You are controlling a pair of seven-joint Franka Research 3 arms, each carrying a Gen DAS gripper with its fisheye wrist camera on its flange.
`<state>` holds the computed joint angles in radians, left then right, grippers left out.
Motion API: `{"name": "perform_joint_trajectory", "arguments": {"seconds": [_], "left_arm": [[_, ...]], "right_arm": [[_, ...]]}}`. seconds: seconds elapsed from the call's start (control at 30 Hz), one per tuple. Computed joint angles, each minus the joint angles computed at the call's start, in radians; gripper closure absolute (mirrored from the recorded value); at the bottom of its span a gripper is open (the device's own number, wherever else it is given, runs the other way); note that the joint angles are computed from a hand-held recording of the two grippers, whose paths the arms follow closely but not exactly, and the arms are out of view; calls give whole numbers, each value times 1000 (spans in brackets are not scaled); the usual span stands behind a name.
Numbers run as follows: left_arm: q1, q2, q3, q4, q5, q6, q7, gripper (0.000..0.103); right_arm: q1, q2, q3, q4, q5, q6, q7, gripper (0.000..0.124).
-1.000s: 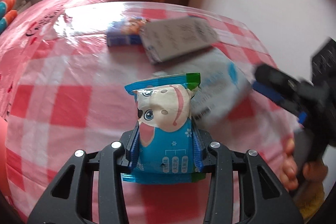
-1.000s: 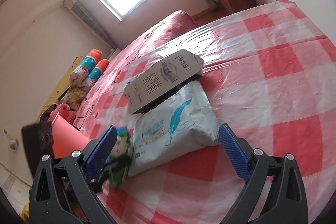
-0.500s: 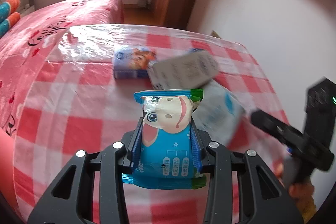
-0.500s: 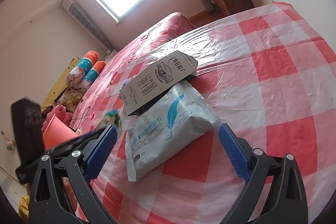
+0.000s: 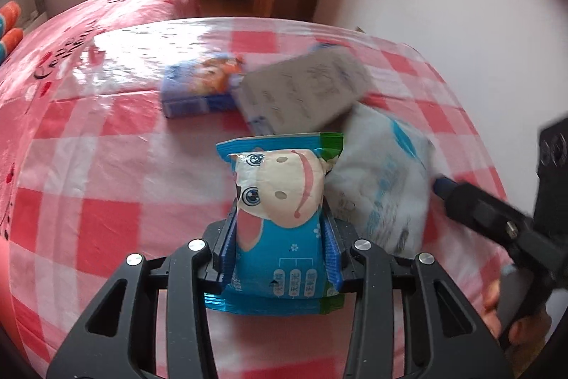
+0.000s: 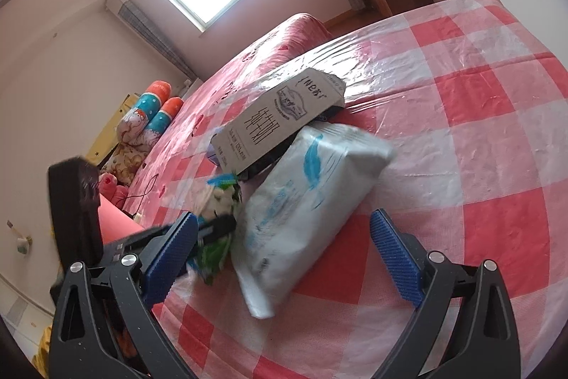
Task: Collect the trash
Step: 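Grasp the white feather-print wipes pack with the right tool while left tool holds snack bag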
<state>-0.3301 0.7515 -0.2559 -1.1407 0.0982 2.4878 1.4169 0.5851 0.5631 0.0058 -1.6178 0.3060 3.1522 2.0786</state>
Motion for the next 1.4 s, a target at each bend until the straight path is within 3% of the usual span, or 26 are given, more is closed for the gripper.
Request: {"name": "perform_joint_trajectory", "arguments": {"seconds": [0.1, 0.2, 0.37, 0.57, 0.6, 0.8, 0.97, 1.4], "left_arm": [[1, -24, -37, -47, -17, 9, 53, 62], [9, -55, -65, -105, -53, 32, 82, 62], [18, -108, -64, -197, -87, 82, 58, 63], [10, -161, -28, -279, -54, 134, -30, 64], [14, -173, -24, -298, -50, 147, -45, 64], [44, -239, -7, -391, -20, 187, -101, 64], [53, -288, 17, -454, 31, 211, -145, 64], [57, -400, 74, -602, 204, 267, -265, 64]], "right_arm": [[33, -7, -44, -8, -6, -2, 22, 28], [157, -22, -212, -32, -74, -37, 121, 28], [224, -31, -318, -45, -155, -94, 219, 28], [174, -3, -270, 30, -266, -217, 215, 27], [200, 10, -302, 57, -312, -256, 242, 27], [216, 71, -312, 181, -463, -413, 300, 27], [180, 91, -267, 233, -532, -475, 328, 27], [113, 227, -166, 518, -679, -767, 353, 29]]}}
